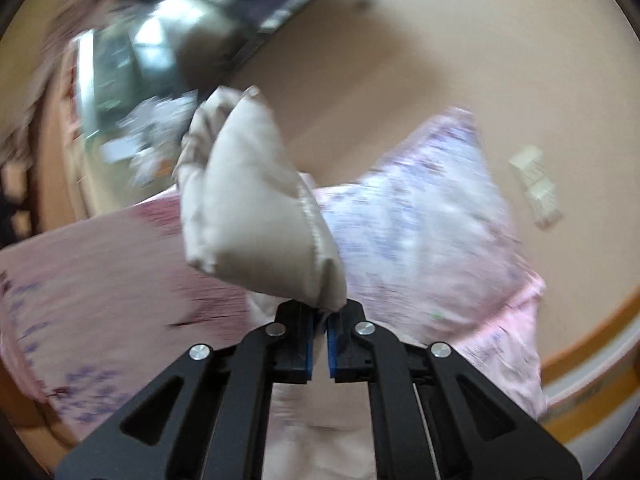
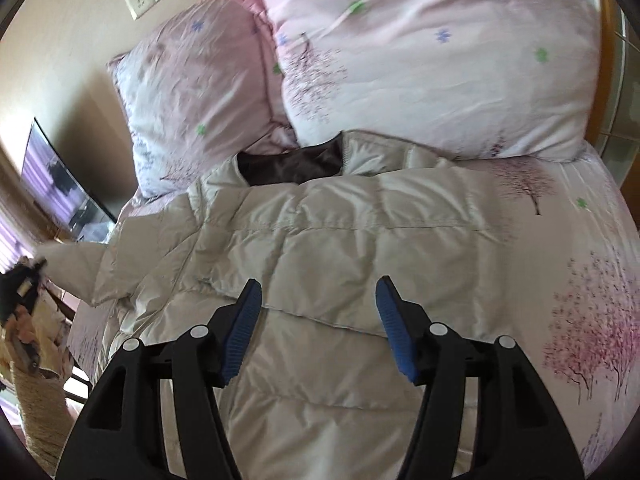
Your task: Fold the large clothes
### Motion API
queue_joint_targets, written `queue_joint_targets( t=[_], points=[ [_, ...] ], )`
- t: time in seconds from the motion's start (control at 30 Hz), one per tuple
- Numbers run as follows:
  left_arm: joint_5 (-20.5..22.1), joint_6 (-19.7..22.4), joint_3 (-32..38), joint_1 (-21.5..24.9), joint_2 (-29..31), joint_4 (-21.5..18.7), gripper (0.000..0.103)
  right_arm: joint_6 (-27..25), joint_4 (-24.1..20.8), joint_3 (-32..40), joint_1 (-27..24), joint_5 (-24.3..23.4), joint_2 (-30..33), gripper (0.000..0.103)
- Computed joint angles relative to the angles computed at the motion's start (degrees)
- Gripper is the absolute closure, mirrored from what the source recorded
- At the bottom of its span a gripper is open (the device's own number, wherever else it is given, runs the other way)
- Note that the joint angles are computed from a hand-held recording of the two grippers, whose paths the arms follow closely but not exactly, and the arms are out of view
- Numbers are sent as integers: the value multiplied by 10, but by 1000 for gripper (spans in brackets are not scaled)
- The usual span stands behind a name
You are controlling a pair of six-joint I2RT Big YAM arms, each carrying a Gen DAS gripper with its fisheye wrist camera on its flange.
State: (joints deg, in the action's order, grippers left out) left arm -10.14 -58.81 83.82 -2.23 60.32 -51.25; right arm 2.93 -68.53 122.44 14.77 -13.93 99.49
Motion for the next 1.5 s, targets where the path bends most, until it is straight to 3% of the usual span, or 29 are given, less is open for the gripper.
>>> queue_joint_targets(
  t=[0.17,0.43,0.53,0.63,0.77,0.93,1.07,1.1,1.13,1.17,1.2,1.23,1.3,1.37,1.5],
  points=[
    [4,85,126,-89,95,20,97,8,16,-22,-20,-1,-15,42],
    [94,183,314,-209,274,8,97,20,35,-49,-48,3,-34,42],
    [124,209,377,-243,343,-26,97,23,42,-53,-54,8,-35,42],
    [149,225,468,-268,432,-113,97,28,40,-50,-61,12,-30,42],
    [152,249,539,-286,506,-198,93,31,30,-37,-65,16,-17,42],
    [124,284,564,-299,529,-247,83,46,6,-1,-69,-17,12,42],
    [127,289,553,-297,525,-251,75,74,-22,46,-67,-76,46,42],
    [128,287,552,-297,523,-252,65,82,-30,59,-65,-94,56,42],
    [143,286,533,-294,511,-239,31,92,-44,80,-65,-121,71,42],
    [157,281,529,-296,510,-220,12,101,-54,96,-63,-139,83,42],
    [168,276,497,-297,489,-187,3,111,-66,115,-61,-157,96,42],
    [164,278,475,-299,474,-161,3,121,-85,142,-59,-179,116,42],
    [167,301,478,-304,468,-167,3,129,-112,179,-53,-193,142,42],
    [167,310,444,-305,439,-149,3,130,-135,205,-45,-192,162,42],
    [117,321,349,-296,359,-118,2,128,-175,254,-33,-184,198,42]
  ],
)
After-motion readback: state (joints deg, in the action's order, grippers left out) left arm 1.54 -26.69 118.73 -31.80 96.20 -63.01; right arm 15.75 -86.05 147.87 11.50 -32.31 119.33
